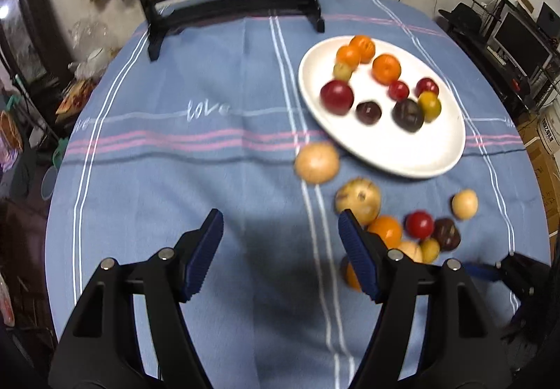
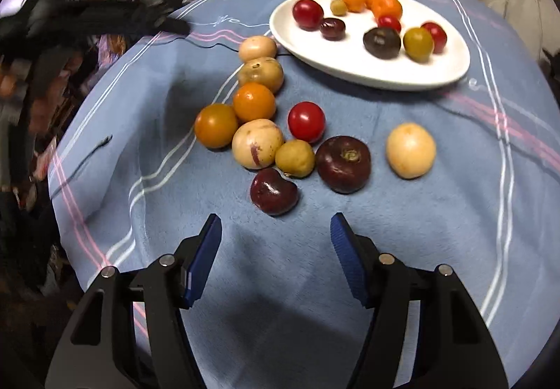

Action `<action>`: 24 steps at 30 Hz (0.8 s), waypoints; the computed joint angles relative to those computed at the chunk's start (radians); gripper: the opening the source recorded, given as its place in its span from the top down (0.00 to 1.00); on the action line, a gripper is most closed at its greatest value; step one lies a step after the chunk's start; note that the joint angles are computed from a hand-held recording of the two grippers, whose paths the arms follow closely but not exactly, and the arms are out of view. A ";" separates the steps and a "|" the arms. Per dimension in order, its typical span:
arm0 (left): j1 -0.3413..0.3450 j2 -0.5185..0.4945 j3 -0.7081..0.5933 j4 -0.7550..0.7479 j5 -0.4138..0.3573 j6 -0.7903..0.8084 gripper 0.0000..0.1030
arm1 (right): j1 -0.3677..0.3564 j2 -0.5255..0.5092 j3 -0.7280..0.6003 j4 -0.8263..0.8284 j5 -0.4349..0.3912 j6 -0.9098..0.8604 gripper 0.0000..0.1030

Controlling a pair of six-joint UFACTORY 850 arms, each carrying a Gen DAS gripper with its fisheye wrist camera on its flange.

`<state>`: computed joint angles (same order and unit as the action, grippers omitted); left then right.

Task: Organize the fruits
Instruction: 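Move both open tools back to the fruit pile, then grasp a dark red plum with the right tool while the left tool grasps an orange fruit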

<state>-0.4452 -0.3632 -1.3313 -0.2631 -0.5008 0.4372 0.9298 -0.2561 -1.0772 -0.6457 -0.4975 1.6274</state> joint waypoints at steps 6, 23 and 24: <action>0.023 0.037 0.055 -0.002 0.004 0.009 0.32 | -0.034 -0.036 -0.023 0.073 0.029 -0.060 0.62; -0.067 0.019 0.139 -0.133 0.005 0.359 0.32 | -0.003 0.041 0.049 -0.028 0.009 0.159 0.69; -0.071 0.006 0.134 -0.137 -0.002 0.372 0.33 | -0.003 0.045 0.055 -0.028 0.014 0.174 0.69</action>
